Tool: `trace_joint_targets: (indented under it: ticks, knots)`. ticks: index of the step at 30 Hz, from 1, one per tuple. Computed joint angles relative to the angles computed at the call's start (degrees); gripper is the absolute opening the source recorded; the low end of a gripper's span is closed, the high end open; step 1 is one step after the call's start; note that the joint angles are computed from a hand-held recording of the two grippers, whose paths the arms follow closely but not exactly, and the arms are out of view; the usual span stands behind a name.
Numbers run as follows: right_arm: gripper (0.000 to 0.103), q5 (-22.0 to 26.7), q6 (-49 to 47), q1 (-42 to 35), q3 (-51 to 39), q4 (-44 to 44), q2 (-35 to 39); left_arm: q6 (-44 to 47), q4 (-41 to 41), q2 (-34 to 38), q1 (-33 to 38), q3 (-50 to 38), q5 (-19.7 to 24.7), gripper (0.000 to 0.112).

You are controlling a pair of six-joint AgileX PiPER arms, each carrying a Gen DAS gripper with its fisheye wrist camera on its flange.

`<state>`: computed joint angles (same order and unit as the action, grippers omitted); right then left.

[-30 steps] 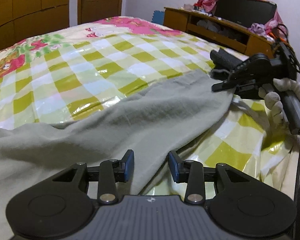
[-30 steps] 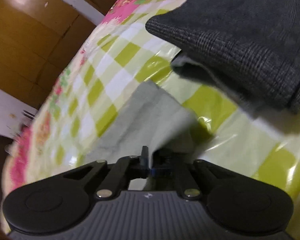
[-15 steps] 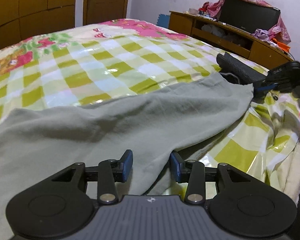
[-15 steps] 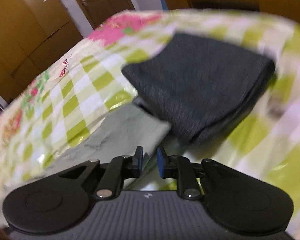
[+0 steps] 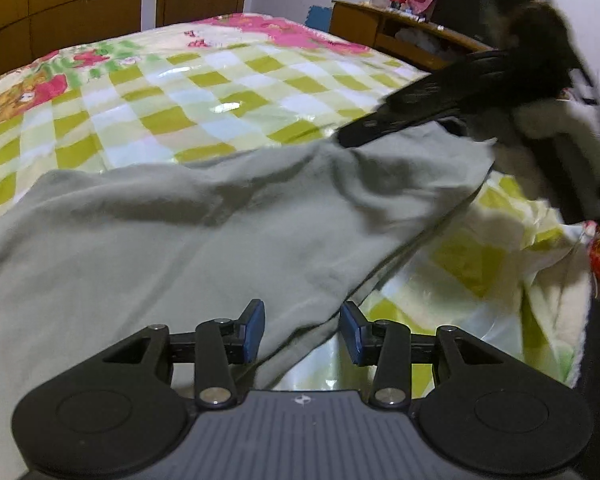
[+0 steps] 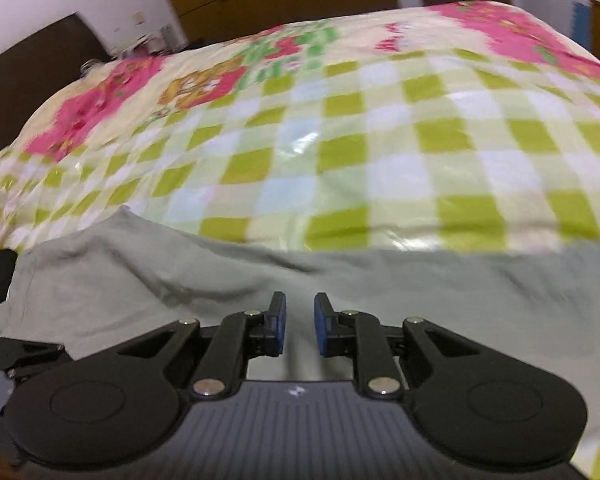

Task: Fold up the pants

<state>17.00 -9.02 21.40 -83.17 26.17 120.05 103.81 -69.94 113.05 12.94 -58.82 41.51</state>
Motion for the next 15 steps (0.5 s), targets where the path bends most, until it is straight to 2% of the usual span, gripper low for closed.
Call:
trace_joint_targets:
  ticks: [3,5,8,14,15]
  knots:
    - [0.018,4.24,0.58,-0.25,-9.21,-3.9,5.39,-0.04,-1.39,0.15,1.11,-1.51,3.12,0.054]
    - [0.018,8.96,0.01,-0.94,-15.35,-5.41,8.6,-0.91,-2.54,1.01,1.28,-3.14,4.52,0.054]
    - [0.018,13.63,-3.62,-1.53,-19.75,-6.46,11.12,0.62,-5.25,3.01,0.27,-5.13,3.62,0.054]
    - [0.018,22.72,-15.84,-2.34,-25.2,-5.49,14.28,-1.91,-4.06,8.05,-1.79,-10.2,2.07,0.054]
    - [0.02,23.95,-17.73,-2.4,-26.52,-5.1,15.0,-2.42,-3.81,8.49,-1.94,-10.63,2.04,0.054]
